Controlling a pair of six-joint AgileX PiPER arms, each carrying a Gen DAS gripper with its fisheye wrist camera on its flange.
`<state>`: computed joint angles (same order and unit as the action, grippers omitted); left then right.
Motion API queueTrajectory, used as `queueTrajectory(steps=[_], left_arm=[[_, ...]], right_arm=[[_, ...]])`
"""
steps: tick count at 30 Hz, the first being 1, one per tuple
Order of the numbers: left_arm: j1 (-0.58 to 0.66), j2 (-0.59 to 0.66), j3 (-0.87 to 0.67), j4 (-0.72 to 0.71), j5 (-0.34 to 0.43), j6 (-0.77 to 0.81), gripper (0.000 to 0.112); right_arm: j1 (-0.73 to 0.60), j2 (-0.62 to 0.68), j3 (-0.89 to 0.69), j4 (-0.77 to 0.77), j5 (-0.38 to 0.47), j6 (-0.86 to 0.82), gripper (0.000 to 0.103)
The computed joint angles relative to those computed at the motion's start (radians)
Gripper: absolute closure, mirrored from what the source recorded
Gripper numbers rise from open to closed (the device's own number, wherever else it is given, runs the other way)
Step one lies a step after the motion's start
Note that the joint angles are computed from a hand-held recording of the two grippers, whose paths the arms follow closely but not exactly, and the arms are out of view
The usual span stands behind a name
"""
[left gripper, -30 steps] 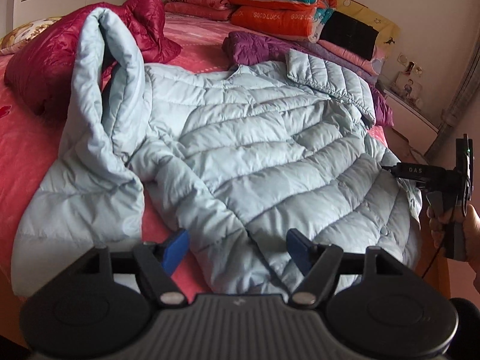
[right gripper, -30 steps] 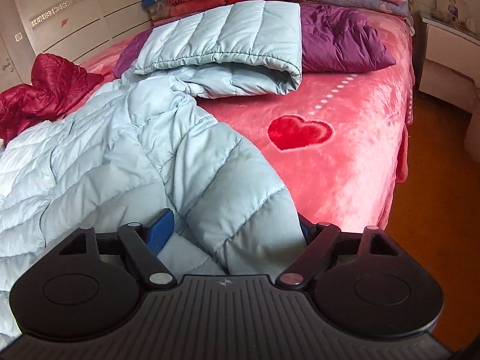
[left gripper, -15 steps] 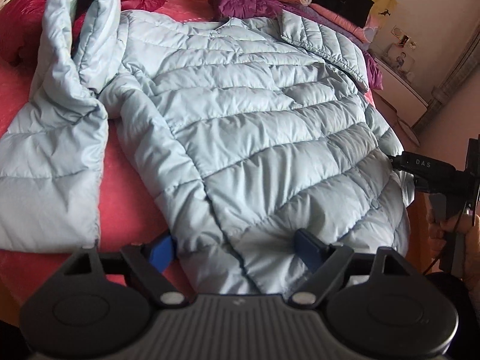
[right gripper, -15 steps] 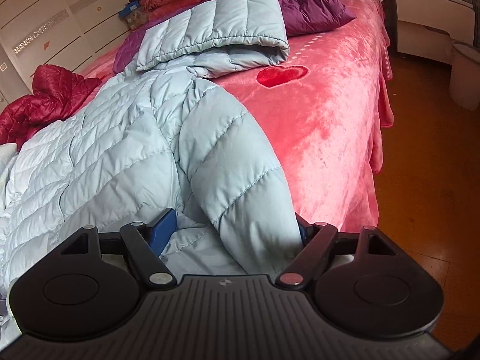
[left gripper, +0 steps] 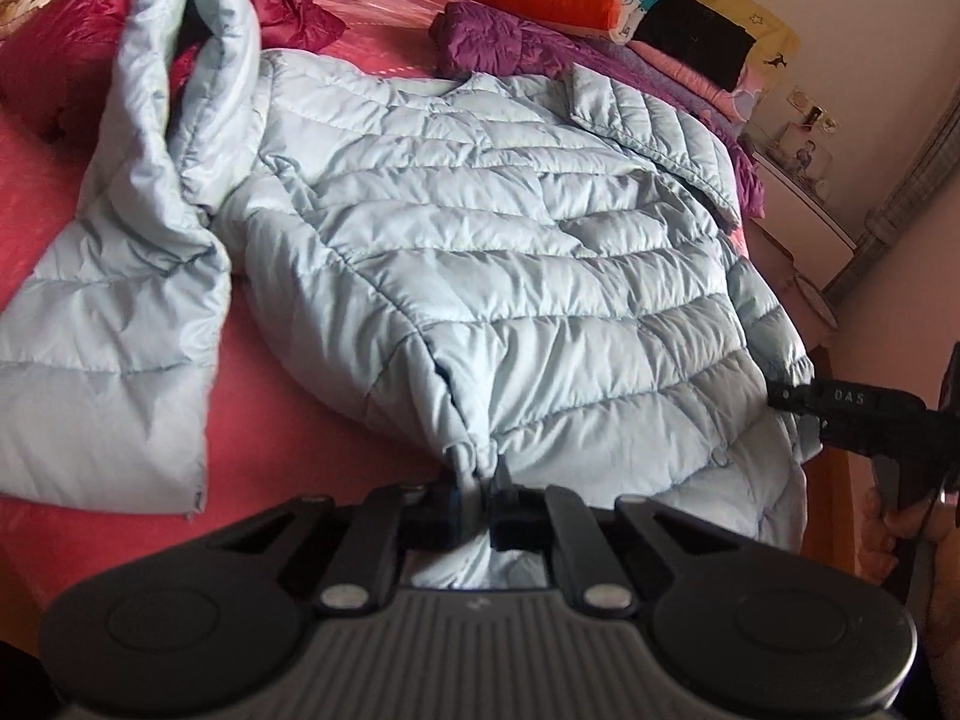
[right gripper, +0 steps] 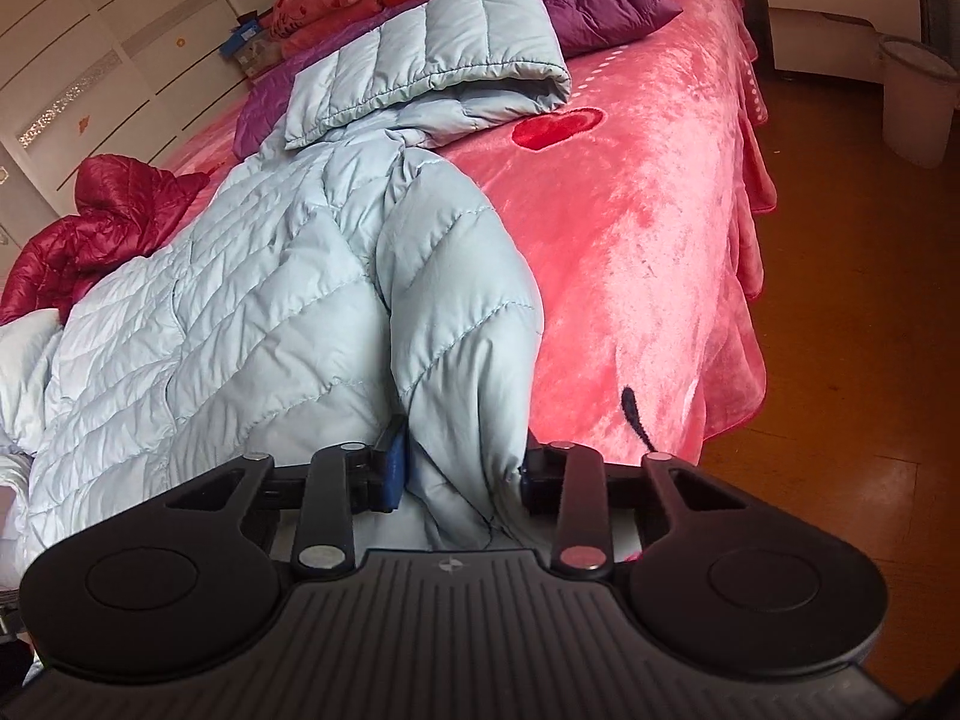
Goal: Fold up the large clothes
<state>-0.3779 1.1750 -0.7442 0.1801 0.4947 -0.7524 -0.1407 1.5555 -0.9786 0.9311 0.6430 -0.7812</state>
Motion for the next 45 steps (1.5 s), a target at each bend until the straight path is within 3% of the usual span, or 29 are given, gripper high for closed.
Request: queueTrajectory(steps=[10,16,20,23,25,30,35,41,45], left_arm=[[0.117,-0.09,-0.012,0.171,0.106,-0.141,0.107],[0.115,-0.081,-0.012,0.14,0.15,-0.084,0.107],[0.114,-0.103,-0.046,0.11,0.175,-0.041,0.106],[0.132,-0.131,-0.072,0.086,0.201,0.008,0.096],[0.148,-0.155,-0.084,0.089,0.216,0.021,0.087],[0.231,-0.179,-0.124,0.139,0.218,0.031,0.072],[0.32,-0.072,-0.162,0.157,0.158,0.054,0.071],[0.285,0.073,-0.188,0.413,0.122,-0.147,0.072],[0.291,0.104,-0.188,0.511,0.113,-0.247,0.087]], right_arm=[[0.091,-0.108,0.063,-0.105,0.096,0.116,0.07],[0.227,-0.166,0.099,-0.243,0.041,0.21,0.07],[0.193,-0.13,0.082,-0.203,0.051,0.215,0.071],[0.163,-0.139,0.096,-0.188,0.049,0.219,0.057],[0.152,-0.157,0.104,-0.203,0.036,0.243,0.034],[0.117,-0.21,0.127,-0.228,-0.033,0.285,0.009],[0.08,-0.264,0.159,-0.124,-0.122,0.202,0.005],[0.133,-0.286,0.198,0.112,-0.169,-0.041,0.003],[0.25,-0.253,0.195,0.193,-0.239,-0.178,0.002]])
